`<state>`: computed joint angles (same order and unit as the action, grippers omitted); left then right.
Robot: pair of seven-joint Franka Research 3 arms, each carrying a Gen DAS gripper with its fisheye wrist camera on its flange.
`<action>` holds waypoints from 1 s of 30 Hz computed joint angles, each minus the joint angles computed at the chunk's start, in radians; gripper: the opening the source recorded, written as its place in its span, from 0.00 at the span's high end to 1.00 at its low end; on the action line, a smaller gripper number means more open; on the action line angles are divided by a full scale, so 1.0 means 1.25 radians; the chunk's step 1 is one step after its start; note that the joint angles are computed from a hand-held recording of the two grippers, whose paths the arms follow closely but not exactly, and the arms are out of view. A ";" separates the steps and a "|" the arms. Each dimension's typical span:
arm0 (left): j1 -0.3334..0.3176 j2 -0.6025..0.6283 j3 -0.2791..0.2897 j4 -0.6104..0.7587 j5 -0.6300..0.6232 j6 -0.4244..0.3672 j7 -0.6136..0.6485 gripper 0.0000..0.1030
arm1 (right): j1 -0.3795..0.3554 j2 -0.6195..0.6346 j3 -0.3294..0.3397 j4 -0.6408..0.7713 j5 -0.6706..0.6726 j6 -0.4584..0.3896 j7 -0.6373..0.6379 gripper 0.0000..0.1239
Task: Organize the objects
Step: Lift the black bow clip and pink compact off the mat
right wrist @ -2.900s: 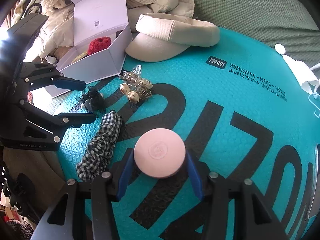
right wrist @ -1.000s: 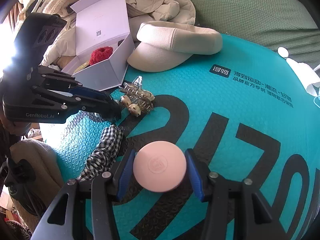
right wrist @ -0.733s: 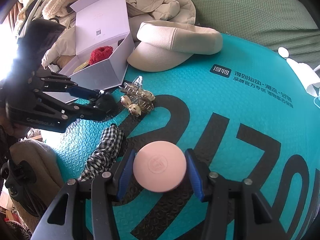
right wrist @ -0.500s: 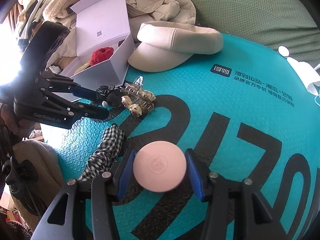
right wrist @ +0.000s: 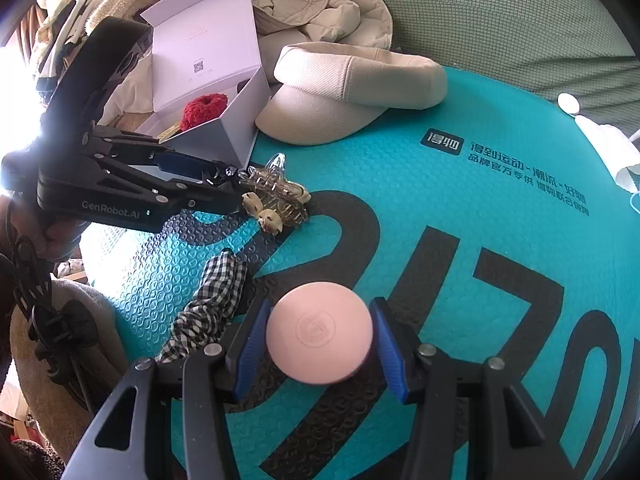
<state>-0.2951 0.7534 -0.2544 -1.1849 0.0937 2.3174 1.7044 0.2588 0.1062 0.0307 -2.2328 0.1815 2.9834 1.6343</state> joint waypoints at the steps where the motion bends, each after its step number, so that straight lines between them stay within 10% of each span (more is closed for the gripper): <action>1: -0.005 0.011 0.003 0.019 0.003 -0.016 -0.003 0.68 | 0.000 0.000 0.000 0.001 -0.001 -0.001 -0.001 0.58; 30: 0.104 -0.203 -0.027 -0.254 -0.135 0.082 -0.041 0.83 | 0.004 -0.023 0.040 0.032 0.126 0.007 -0.155 0.58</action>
<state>-0.1653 0.5001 -0.2883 -1.5026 -0.0745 2.4196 1.6530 0.2644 0.0773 0.0806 -2.1923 0.3390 2.9926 1.4409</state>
